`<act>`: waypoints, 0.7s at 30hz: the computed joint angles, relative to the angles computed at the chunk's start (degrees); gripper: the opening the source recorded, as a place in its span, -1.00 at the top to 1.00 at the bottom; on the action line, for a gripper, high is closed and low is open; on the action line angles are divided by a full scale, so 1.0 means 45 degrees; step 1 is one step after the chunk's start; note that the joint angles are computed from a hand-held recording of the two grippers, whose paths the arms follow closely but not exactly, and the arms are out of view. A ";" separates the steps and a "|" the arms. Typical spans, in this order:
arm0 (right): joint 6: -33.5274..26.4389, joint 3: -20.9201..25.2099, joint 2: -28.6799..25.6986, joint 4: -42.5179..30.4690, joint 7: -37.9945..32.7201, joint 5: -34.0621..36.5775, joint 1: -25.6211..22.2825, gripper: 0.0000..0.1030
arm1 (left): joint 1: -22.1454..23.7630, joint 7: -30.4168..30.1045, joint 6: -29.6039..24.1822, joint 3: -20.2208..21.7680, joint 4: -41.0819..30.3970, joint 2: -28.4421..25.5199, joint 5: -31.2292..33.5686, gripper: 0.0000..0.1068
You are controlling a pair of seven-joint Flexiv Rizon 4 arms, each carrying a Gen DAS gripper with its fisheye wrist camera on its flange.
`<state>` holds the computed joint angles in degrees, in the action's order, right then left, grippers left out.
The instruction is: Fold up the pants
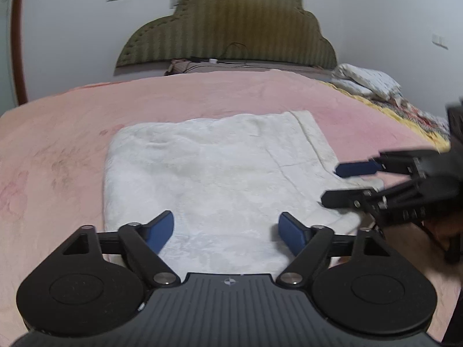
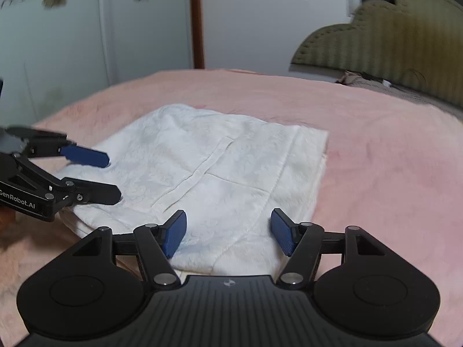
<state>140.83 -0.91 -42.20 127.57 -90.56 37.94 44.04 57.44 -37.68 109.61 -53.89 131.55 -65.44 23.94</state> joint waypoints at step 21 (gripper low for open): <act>0.0452 0.1308 0.0009 0.0031 0.2643 -0.0892 -0.2285 -0.47 | 0.1058 -0.2306 -0.1822 -0.1124 -0.1493 -0.0259 -0.1038 -0.65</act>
